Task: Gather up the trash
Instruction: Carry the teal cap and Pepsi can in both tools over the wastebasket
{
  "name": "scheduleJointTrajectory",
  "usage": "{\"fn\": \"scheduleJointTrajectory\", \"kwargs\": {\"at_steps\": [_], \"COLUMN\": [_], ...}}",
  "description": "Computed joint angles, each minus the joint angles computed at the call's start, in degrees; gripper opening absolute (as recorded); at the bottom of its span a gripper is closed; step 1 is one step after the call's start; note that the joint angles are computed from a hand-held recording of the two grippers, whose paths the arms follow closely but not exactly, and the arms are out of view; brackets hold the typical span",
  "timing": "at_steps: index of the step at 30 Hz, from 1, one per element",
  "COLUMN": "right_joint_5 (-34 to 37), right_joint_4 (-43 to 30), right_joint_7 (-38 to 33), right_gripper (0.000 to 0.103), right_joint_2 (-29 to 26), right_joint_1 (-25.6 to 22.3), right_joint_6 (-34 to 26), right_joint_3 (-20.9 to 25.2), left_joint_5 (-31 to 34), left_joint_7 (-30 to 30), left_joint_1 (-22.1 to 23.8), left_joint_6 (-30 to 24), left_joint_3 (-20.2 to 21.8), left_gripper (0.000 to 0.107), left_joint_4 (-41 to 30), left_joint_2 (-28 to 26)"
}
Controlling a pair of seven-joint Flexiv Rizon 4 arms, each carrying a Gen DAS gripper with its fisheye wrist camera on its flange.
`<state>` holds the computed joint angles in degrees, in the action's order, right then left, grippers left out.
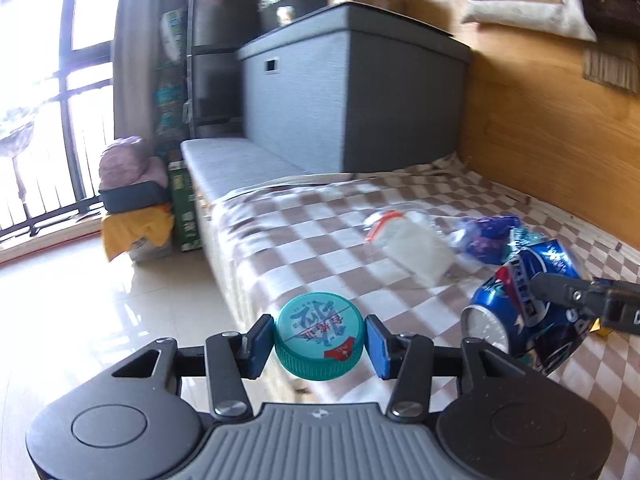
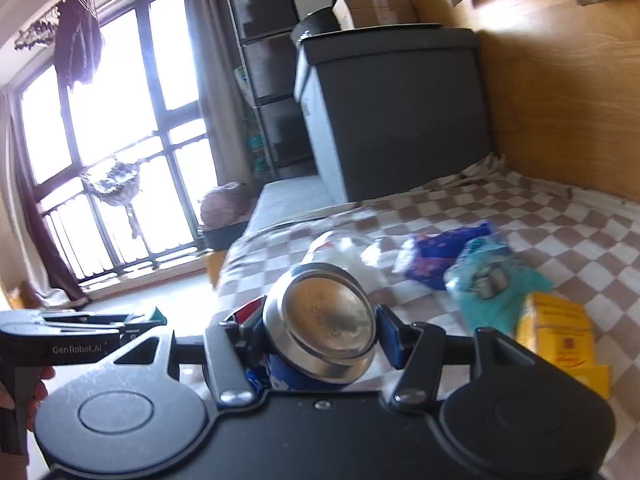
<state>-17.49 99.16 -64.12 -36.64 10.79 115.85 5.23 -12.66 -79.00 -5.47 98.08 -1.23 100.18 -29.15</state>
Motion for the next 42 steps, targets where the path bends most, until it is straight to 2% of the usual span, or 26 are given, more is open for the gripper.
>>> {"fn": "scheduleJointTrajectory", "kwargs": {"at_steps": [6, 12, 19, 22, 25, 29, 31, 33, 35, 36, 42], "right_joint_5": [-0.75, 0.72, 2.87, 3.21, 3.15, 2.65, 2.25, 1.43, 0.15, -0.46, -3.97], "right_joint_4": [0.53, 0.40, -0.84, -2.24, -3.99, -6.31, -7.62, -8.51, -9.62, -10.05, -15.15], "right_joint_7": [0.53, -0.80, -0.50, 0.21, 1.34, 4.38, 6.34, 8.83, 11.62, 12.57, 12.47], "right_gripper": [0.057, 0.057, 0.057, 0.057, 0.057, 0.057, 0.057, 0.057, 0.057, 0.057, 0.057], "right_joint_2": [0.80, 1.69, 2.10, 1.52, 0.40, -1.18, -2.28, -3.55, -5.24, -5.99, -11.17], "right_joint_1": [1.52, 6.91, 13.07, 15.76, 18.19, 22.87, 24.46, 27.38, 30.48, 30.86, 26.54], "right_joint_6": [-1.93, -5.65, -10.94, -13.70, -16.39, -20.42, -21.97, -22.96, -24.49, -25.10, -31.03], "right_joint_3": [1.14, -0.15, -1.79, -2.79, -3.56, -7.12, -8.22, -11.56, -15.47, -15.91, -9.59], "left_joint_5": [0.15, -0.01, 1.87, 2.80, 3.27, 2.81, 2.46, 2.17, 2.30, 2.57, 3.48], "left_joint_7": [0.00, -1.23, -2.65, -2.99, -2.82, -2.95, -3.82, -5.18, -7.05, -8.02, -10.06], "left_joint_1": [4.83, 11.35, 23.49, 30.50, 34.85, 37.95, 37.66, 36.89, 38.26, 39.06, 38.44], "left_joint_6": [1.71, 3.40, 4.14, 3.91, 3.27, 3.18, 3.50, 4.05, 4.62, 4.73, 2.96], "left_joint_3": [-2.64, -6.91, -15.44, -21.08, -24.03, -25.65, -24.50, -22.95, -23.93, -24.49, -22.47], "left_gripper": [0.050, 0.050, 0.050, 0.050, 0.050, 0.050, 0.050, 0.050, 0.050, 0.050, 0.050], "left_joint_4": [6.25, 12.34, 18.77, 20.69, 21.55, 22.10, 22.00, 21.78, 21.77, 21.63, 18.96], "left_joint_2": [4.01, 7.38, 10.96, 11.66, 11.60, 10.77, 9.87, 8.57, 6.67, 5.57, -0.65]}}
